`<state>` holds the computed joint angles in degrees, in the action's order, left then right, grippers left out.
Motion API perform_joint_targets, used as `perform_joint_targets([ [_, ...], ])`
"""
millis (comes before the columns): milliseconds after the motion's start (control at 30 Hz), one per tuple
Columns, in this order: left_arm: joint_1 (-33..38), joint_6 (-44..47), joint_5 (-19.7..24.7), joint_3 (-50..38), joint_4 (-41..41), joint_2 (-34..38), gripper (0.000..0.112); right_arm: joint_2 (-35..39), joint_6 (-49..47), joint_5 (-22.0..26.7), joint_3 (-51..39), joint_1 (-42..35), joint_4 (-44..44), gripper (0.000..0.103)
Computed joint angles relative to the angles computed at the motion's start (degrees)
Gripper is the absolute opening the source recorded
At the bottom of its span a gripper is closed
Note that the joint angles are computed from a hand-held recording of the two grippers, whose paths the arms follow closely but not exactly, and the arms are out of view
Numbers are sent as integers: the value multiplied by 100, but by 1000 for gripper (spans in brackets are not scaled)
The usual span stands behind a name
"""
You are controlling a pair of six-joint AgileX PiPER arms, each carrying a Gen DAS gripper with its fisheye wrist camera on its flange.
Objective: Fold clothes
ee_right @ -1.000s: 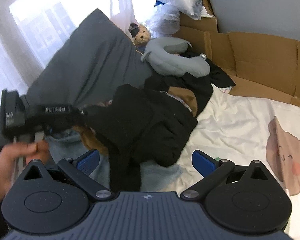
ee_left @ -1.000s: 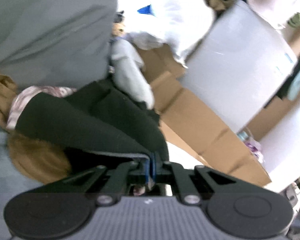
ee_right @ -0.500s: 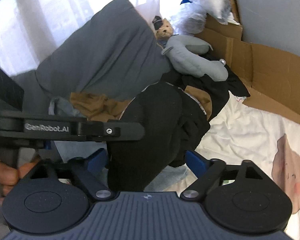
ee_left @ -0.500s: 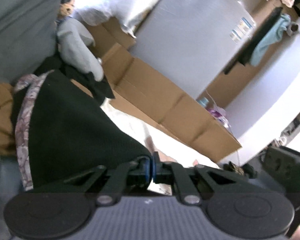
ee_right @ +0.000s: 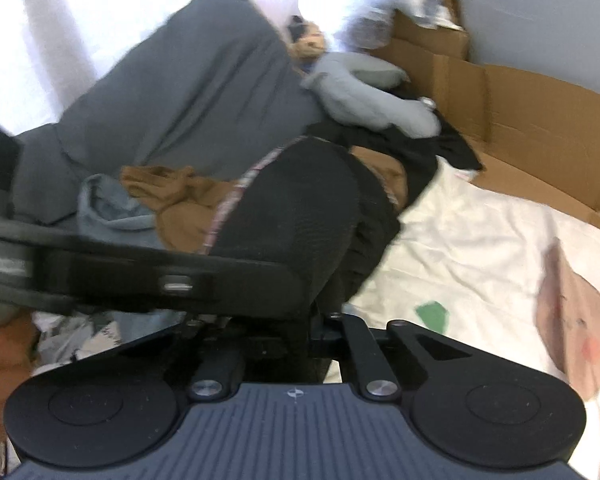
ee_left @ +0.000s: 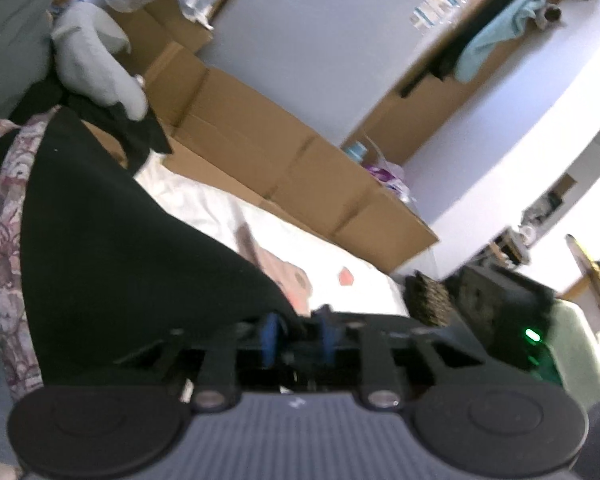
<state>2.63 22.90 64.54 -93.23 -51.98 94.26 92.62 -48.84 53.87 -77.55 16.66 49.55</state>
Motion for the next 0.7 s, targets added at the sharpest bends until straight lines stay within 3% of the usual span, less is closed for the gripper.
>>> perform_joint_targets([
  [100,87,51,-95,204,-31,-156,49,-7,328,-80,36,-226,-169,3],
  [200,193,-83,-232,351,143,-263,50,-46,437,-92,115,-458,-278,3],
  [367,141,-770,-609,391,1124,-272,52,-187,559,-81,298,-845,-536,3],
  [533,-10,-1415,-879,471,1946,-248,63,-259,1138,-142,309,-1390,-924,3],
  [700,-289,-1843,-1066,596,2657,-119,64,-238,1678,-105,251,-2007,-1443,3],
])
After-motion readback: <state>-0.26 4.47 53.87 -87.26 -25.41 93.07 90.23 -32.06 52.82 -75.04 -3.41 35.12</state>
